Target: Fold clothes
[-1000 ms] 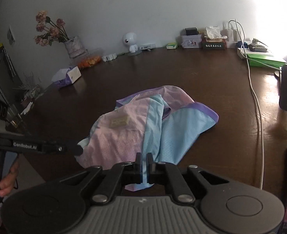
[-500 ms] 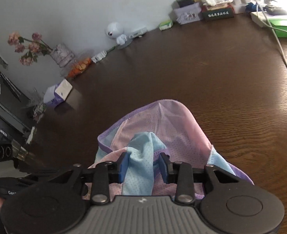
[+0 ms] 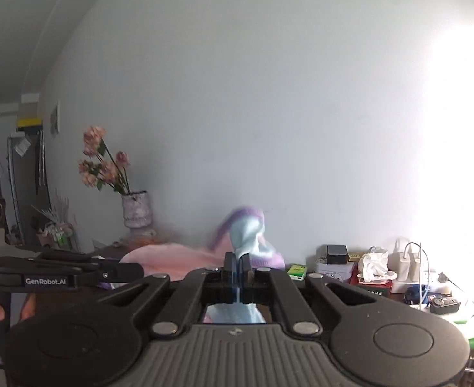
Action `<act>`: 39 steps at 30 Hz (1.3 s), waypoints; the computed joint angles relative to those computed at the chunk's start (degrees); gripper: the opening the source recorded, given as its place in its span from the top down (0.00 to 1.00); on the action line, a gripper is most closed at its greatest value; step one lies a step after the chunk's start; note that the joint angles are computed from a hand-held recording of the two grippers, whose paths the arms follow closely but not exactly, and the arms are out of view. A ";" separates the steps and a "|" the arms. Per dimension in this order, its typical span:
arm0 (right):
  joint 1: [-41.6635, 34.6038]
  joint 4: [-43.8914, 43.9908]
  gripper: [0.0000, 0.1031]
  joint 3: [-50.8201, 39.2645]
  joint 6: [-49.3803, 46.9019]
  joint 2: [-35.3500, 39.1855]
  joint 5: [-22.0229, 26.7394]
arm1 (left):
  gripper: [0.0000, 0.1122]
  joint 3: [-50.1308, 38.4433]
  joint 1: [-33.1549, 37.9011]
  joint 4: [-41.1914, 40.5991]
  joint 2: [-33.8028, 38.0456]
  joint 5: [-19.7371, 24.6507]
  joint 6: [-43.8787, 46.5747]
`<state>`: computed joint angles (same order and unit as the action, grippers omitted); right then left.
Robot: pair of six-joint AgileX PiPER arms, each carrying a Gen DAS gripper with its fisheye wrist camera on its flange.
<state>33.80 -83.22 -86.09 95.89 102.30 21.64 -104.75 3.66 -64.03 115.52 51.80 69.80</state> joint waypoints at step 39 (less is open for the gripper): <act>27.72 1.35 0.97 12.04 9.26 6.50 39.63 | 0.45 30.46 -11.87 -2.07 -5.02 -31.79 26.55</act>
